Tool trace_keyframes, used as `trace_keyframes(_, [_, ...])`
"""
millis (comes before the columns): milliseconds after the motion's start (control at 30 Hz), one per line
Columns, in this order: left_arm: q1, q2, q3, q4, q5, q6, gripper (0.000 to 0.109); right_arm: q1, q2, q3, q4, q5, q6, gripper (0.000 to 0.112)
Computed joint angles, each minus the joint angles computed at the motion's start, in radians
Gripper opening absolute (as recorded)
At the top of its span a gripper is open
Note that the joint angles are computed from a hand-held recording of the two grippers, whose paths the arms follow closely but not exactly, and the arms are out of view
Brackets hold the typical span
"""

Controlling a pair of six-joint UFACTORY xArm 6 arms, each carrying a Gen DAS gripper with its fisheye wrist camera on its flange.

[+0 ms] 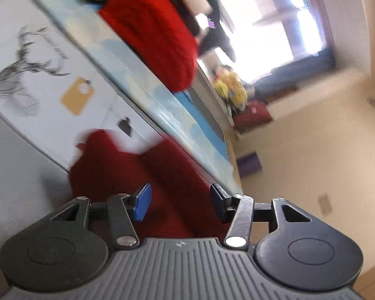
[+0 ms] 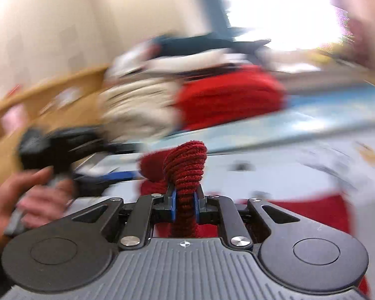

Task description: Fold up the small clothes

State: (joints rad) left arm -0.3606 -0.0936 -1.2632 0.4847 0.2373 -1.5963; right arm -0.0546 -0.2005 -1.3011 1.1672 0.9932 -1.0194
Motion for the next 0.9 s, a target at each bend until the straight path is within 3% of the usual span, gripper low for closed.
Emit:
trace_keyframes(100, [-0.055,0.114,-0.142,-0.223,0.095,0.267,0.057,-0.097,0.006,0.024,-0.066,-0.103,0.147,0.013])
trace_keyframes(167, [-0.088,0.198,-0.269,-0.307,0.214,0.427,0.057,-0.144,0.027,0.036,-0.177,-0.151,0.259,0.013])
trace_keyframes(300, [-0.144,0.352,-0.491,-0.375,0.416,0.643,0.057,-0.226,0.203,-0.093,-0.414,0.009,0.509,0.016])
trace_keyframes(367, [-0.168,0.444,-0.627,-0.399,0.531,0.728,0.057,-0.261,0.265,-0.144,-0.397,0.078,0.536,0.028])
trace_keyframes(433, [-0.191,0.486,-0.671,-0.428,0.584,0.798,0.056,-0.282,0.28,-0.156,-0.353,0.109,0.519,0.032])
trace_keyframes(500, [-0.204,0.568,-0.778,-0.482,0.647,0.905,0.056,-0.277,0.284,-0.165,-0.338,0.115,0.501,0.051])
trace_keyframes(567, [-0.228,0.605,-0.817,-0.551,0.689,1.022,0.056,-0.279,0.298,-0.18,-0.337,0.118,0.496,0.055])
trace_keyframes(633, [-0.252,0.706,-0.968,-0.545,0.83,1.109,0.057,-0.293,0.313,-0.191,-0.331,0.149,0.486,0.054])
trace_keyframes(700, [-0.296,0.797,-1.103,-0.45,0.971,1.21,0.058,-0.275,0.33,-0.212,-0.352,0.146,0.482,0.026])
trace_keyframes(767, [-0.334,0.816,-1.121,-0.396,0.994,1.307,0.074,-0.259,0.354,-0.237,-0.426,0.157,0.504,0.025])
trace_keyframes(800, [-0.337,0.811,-1.111,-0.404,0.985,1.328,0.077,-0.255,0.361,-0.242,-0.472,0.168,0.526,0.025])
trace_keyframes(900, [-0.291,0.73,-0.976,-0.455,0.87,1.168,0.079,-0.252,0.373,-0.253,-0.473,0.17,0.534,0.031])
